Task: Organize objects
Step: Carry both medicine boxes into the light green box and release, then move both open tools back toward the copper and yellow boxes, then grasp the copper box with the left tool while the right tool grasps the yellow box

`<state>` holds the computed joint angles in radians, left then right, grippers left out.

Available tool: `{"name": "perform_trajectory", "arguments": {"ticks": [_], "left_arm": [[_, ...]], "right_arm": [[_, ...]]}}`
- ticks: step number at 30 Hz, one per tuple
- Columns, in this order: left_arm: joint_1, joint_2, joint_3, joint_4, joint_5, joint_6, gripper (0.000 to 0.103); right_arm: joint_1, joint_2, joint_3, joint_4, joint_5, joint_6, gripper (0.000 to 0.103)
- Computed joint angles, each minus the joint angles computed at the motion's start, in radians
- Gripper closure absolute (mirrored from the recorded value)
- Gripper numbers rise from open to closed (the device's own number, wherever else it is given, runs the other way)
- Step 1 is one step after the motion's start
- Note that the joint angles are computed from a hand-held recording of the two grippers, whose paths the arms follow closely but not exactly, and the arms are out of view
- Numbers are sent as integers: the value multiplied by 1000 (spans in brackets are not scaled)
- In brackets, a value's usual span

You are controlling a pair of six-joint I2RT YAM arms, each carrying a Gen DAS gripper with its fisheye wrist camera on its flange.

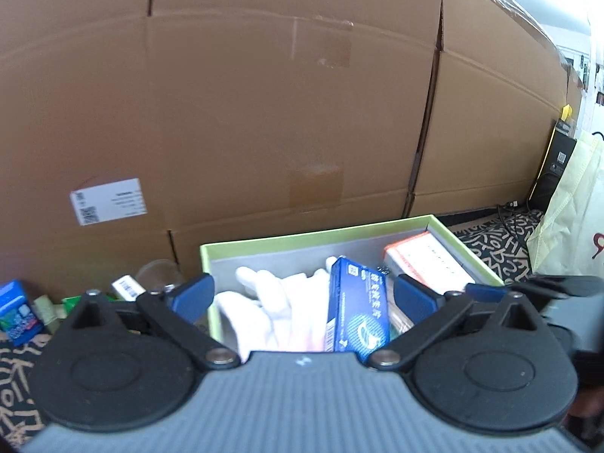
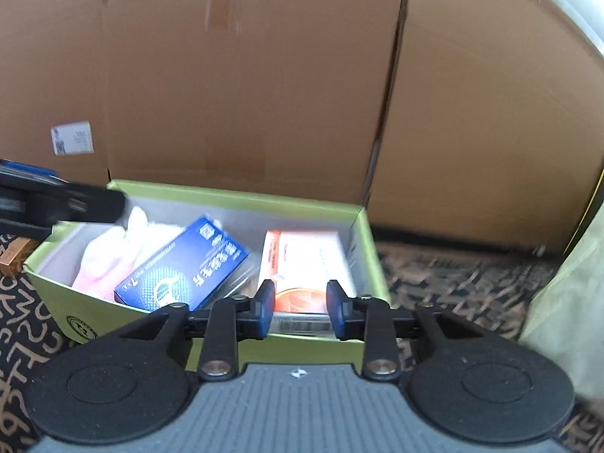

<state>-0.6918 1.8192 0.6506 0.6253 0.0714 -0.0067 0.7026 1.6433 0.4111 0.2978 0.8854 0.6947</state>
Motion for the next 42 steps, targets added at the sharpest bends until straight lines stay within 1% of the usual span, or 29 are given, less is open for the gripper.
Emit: {"name": "perform_trajectory", "arguments": {"ticks": [1, 2, 4, 6, 7, 8, 9, 11, 13, 15, 17, 19, 23, 26, 27, 29, 30, 32, 33, 34, 36, 37, 38, 40, 42], "left_arm": [[16, -30, -28, -2, 9, 18, 0], [28, -49, -47, 1, 14, 32, 0], [62, -94, -97, 19, 32, 58, 0], [108, -134, -151, 41, 62, 76, 0], [135, -153, -178, 50, 81, 78, 0], [166, -169, -208, 62, 107, 82, 0], [207, -201, -242, 58, 141, 92, 0], [277, -217, -297, 82, 189, 121, 0], [353, -213, -348, 120, 230, 160, 0], [428, -174, -392, 187, 248, 198, 0], [506, -113, -412, 240, 268, 251, 0], [584, -46, -406, 266, 288, 284, 0], [712, 55, -338, 239, 350, 312, 0], [727, 122, -266, 250, 344, 306, 0], [714, 139, -236, 242, 335, 292, 1], [672, 172, -165, 205, 297, 252, 8], [652, 191, -126, 182, 284, 232, 9], [607, 235, -39, 119, 244, 193, 17], [593, 255, -4, 96, 234, 181, 18], [576, 274, 29, 71, 220, 169, 20], [555, 306, 83, 30, 203, 162, 26], [550, 323, 110, 6, 202, 168, 37], [548, 336, 138, -28, 203, 177, 52], [555, 360, 196, -117, 237, 198, 71], [576, 364, 188, -105, 260, 230, 72]], "right_arm": [[-31, 30, 14, 23, -47, -9, 70], [-43, 57, 16, 62, -56, -19, 70], [-23, 41, 25, 17, -40, 30, 68], [35, -7, -1, 4, 1, 99, 49], [81, -31, -3, -29, 35, 152, 32], [140, -47, -2, -66, 85, 212, 25], [201, -51, 5, -99, 139, 266, 25], [307, -38, 33, -154, 211, 339, 20], [382, -3, 76, -205, 243, 418, 19], [427, 45, 108, -171, 240, 433, 18], [456, 121, 136, -88, 225, 422, 18], [465, 207, 183, -25, 189, 395, 17], [440, 386, 300, 101, 76, 315, 17], [426, 483, 415, 86, 16, 273, 18], [433, 502, 447, 63, 16, 267, 18], [435, 529, 503, 33, 21, 240, 19], [438, 533, 519, 20, 27, 235, 19], [434, 528, 527, 7, 29, 228, 24], [430, 527, 537, -7, 22, 223, 25], [431, 524, 536, -17, 20, 225, 29], [423, 527, 550, -30, 6, 206, 32], [418, 532, 557, -29, 1, 193, 36], [412, 536, 567, -33, -3, 177, 40], [401, 547, 593, -48, -5, 146, 45], [384, 558, 624, -57, -6, 97, 48]]}}
